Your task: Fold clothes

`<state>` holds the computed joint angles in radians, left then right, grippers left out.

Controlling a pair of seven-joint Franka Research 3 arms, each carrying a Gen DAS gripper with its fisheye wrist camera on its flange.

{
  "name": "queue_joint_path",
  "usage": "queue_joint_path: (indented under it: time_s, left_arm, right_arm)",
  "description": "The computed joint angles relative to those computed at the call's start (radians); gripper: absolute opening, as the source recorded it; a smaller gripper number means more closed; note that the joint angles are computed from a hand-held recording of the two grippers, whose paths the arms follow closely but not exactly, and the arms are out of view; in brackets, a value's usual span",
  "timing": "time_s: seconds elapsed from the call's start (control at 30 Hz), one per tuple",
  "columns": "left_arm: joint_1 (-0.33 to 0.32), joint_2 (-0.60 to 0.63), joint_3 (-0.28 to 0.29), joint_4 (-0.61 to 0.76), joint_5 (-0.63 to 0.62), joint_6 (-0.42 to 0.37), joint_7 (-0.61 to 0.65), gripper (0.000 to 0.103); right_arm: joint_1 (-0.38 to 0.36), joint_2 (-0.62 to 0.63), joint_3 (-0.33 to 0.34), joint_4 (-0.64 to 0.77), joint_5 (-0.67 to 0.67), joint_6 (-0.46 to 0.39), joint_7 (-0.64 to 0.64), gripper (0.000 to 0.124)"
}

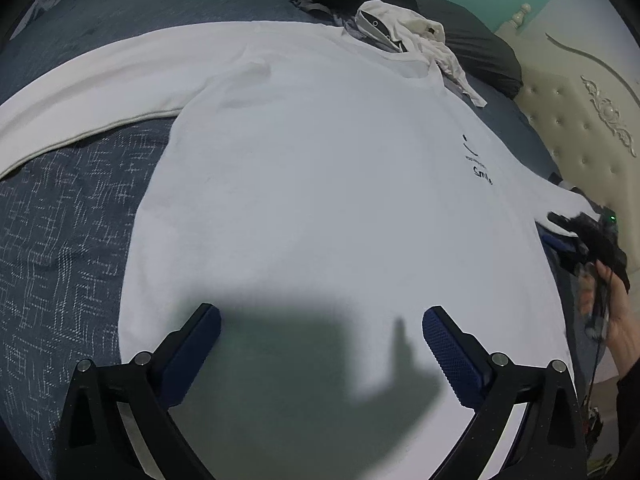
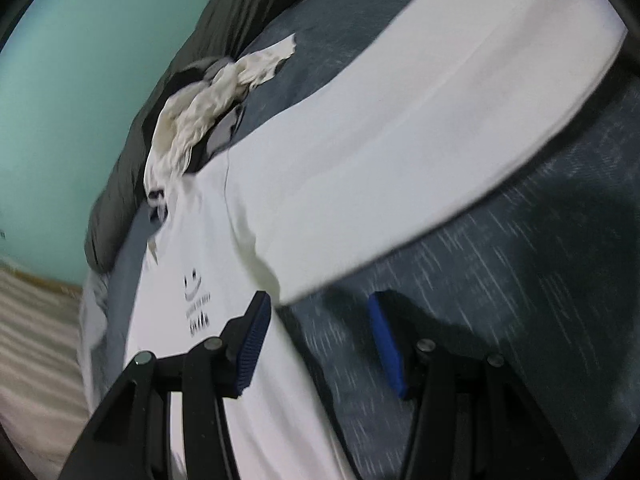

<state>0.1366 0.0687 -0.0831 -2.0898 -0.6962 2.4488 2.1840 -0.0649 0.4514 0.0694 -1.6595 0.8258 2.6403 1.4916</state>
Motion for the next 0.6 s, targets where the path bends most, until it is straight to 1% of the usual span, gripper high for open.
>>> queue_joint_path:
  time_s: [0.1,0.17,0.2,0.23,0.27,0.3,0.33,0.43,0.6]
  left_arm:
    - [-0.004,0.007,-0.004,0.003,0.008,0.017,-0.001,0.103]
    - [-0.005,0.014,-0.006,0.009,0.014,0.018,-0.003,0.103]
    - [-0.005,0.018,-0.007,0.012,0.017,0.019,-0.003,0.103]
    - [-0.004,0.021,-0.009,0.015,0.02,0.019,-0.004,0.103]
    - [-0.003,0.022,-0.01,0.017,0.019,0.018,-0.003,0.103]
    - [-0.001,0.024,-0.011,0.019,0.018,0.016,-0.002,0.103]
    - [0.001,0.026,-0.011,0.022,0.016,0.013,-0.001,0.103]
    - [0.006,0.03,-0.012,0.028,0.012,0.009,0.0,0.103]
    - [0.009,0.031,-0.015,0.028,0.009,0.014,0.004,0.103]
  right_arm:
    - [0.002,0.048,0.001,0.052,0.003,0.01,0.035,0.052]
    - [0.001,0.067,0.009,0.067,0.014,0.039,0.046,0.052]
    - [0.004,0.069,0.009,0.068,0.009,0.052,0.054,0.049]
    - [0.006,0.071,0.009,0.068,0.003,0.065,0.062,0.038]
    - [0.009,0.074,0.007,0.07,-0.004,0.077,0.073,0.032]
    - [0.019,0.082,-0.003,0.078,-0.03,0.079,0.093,0.02]
    - [0.02,0.083,-0.004,0.078,-0.042,0.089,0.1,0.013]
    - [0.021,0.086,-0.006,0.073,-0.073,0.121,0.117,0.005]
    - [0.005,0.096,-0.003,0.089,-0.093,0.173,0.129,0.003]
